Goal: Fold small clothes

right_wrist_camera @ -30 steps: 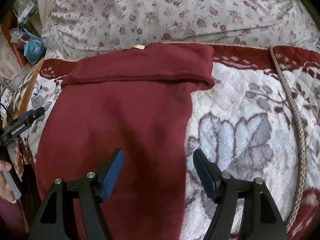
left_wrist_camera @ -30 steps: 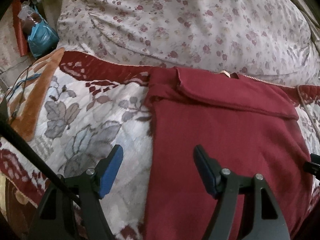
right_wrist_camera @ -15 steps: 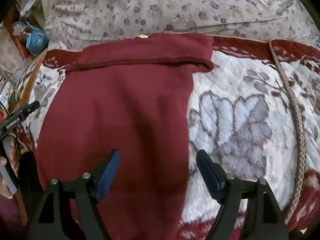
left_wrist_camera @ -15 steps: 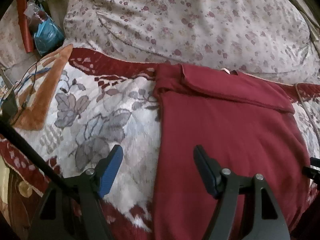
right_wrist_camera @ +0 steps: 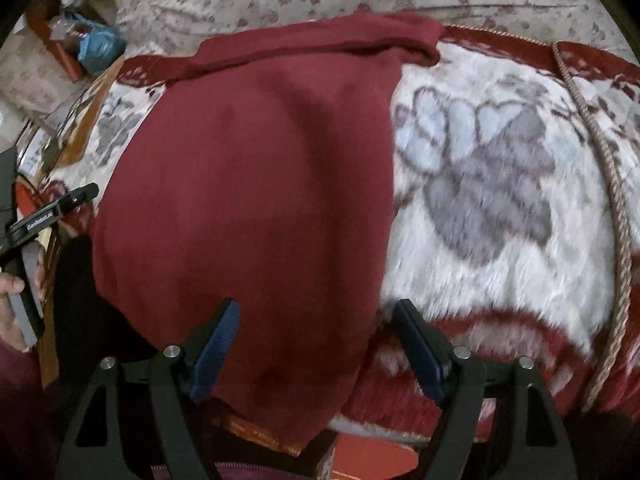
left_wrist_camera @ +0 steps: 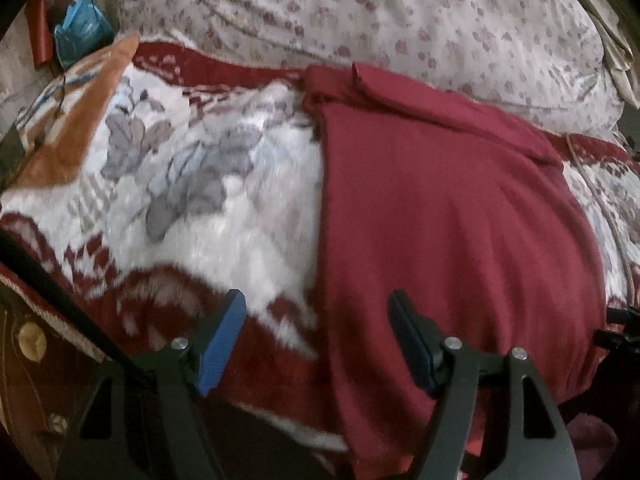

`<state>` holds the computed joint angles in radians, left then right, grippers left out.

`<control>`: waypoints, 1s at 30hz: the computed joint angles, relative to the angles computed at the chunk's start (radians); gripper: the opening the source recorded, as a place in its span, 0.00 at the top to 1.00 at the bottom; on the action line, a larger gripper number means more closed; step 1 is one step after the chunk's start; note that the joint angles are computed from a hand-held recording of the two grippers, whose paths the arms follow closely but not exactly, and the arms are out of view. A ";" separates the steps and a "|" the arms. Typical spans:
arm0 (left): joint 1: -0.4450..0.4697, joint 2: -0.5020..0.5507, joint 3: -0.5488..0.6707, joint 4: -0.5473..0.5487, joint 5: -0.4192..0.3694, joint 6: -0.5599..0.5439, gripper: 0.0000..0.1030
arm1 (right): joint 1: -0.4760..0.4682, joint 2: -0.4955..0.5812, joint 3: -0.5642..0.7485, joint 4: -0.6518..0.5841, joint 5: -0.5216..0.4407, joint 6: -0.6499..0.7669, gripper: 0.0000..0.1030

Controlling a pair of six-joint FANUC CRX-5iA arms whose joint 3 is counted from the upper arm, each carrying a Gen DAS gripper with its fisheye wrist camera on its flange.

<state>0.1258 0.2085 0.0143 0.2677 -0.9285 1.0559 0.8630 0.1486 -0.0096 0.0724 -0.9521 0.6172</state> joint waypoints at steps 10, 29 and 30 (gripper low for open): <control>0.029 -0.022 -0.049 0.030 -0.088 -0.043 0.30 | 0.010 -0.066 -0.065 -0.122 0.075 0.050 0.18; 0.018 -0.019 -0.053 -0.016 -0.118 0.017 0.30 | -0.006 -0.062 -0.064 -0.195 0.120 0.083 0.36; 0.021 -0.017 -0.053 -0.012 -0.119 0.014 0.30 | -0.012 -0.068 -0.068 -0.202 0.119 0.094 0.36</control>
<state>0.1464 0.1917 -0.0383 0.2557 -1.0475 1.0699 0.8511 0.0809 -0.0780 -0.1300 -0.8332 0.7116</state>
